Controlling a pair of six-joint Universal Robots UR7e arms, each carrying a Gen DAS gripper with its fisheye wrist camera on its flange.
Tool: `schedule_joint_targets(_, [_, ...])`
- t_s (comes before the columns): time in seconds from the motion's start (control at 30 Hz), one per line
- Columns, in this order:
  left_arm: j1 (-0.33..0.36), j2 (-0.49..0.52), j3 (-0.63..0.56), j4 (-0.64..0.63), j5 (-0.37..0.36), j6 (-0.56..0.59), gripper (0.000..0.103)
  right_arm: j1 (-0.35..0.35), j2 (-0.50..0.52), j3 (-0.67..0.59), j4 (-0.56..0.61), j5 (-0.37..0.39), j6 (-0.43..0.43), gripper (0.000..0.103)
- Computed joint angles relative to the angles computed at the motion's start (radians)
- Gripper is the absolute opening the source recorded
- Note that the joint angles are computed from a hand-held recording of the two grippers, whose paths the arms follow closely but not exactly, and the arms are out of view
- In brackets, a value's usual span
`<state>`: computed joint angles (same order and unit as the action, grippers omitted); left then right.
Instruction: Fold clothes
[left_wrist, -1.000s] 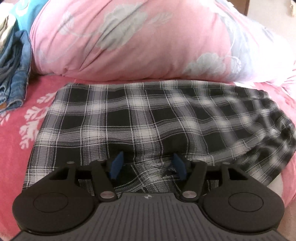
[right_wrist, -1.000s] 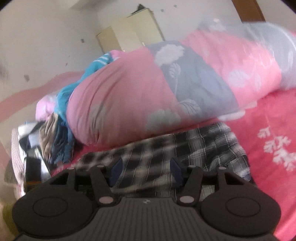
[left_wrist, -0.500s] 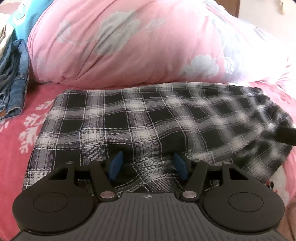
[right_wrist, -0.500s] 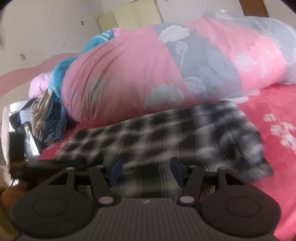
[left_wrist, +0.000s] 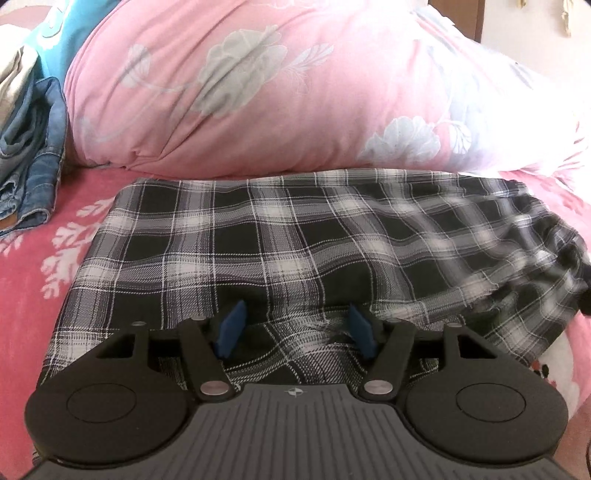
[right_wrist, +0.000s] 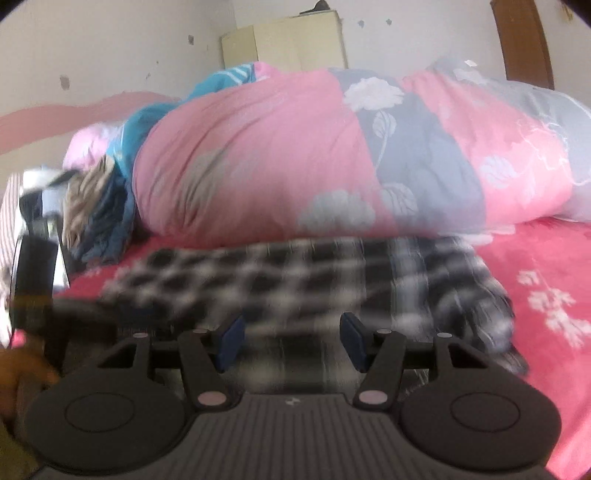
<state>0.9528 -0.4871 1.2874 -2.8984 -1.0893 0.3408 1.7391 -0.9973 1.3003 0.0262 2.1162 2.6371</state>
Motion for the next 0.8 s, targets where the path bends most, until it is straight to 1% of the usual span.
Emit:
schedule_joint_targets(0.07, [-0.002,-0.004,0.009,0.002,0.000,-0.005,0.063,0.003,-0.024,0.039,-0.032,0.018,-0.013,0.059])
schedule_joint_targets(0.13, [0.000,-0.007,0.003,0.018,-0.003,-0.010,0.062,0.001,-0.049,0.066,-0.062,0.021,-0.022,0.059])
schedule_joint_targets(0.27, [0.000,-0.012,-0.002,0.040,-0.004,-0.024,0.063,-0.013,-0.070,0.074,-0.113,0.032,-0.072,0.057])
schedule_joint_targets(0.33, [0.004,-0.002,-0.031,0.057,-0.004,-0.021,0.063,-0.030,-0.075,0.069,-0.124,0.022,-0.103,0.055])
schedule_joint_targets(0.47, [0.026,0.052,-0.157,0.124,-0.010,-0.004,0.063,-0.079,-0.068,0.031,-0.118,0.015,-0.153,0.050])
schedule_joint_targets(0.5, [0.028,0.059,-0.173,0.134,-0.011,0.000,0.063,-0.091,-0.065,0.024,-0.120,0.019,-0.166,0.050])
schedule_joint_targets(0.6, [0.032,0.070,-0.203,0.165,-0.012,0.024,0.063,-0.140,-0.049,-0.012,-0.072,0.020,-0.176,0.049])
schedule_joint_targets(0.67, [0.036,0.076,-0.233,0.208,-0.018,0.041,0.063,-0.150,-0.057,0.007,-0.087,-0.002,-0.237,0.049])
schedule_joint_targets(0.7, [0.039,0.075,-0.241,0.226,-0.025,0.041,0.063,-0.143,-0.057,0.003,-0.081,-0.002,-0.236,0.049])
schedule_joint_targets(0.8, [0.045,0.077,-0.256,0.247,-0.040,0.044,0.063,-0.121,-0.049,-0.036,-0.023,-0.027,-0.151,0.049])
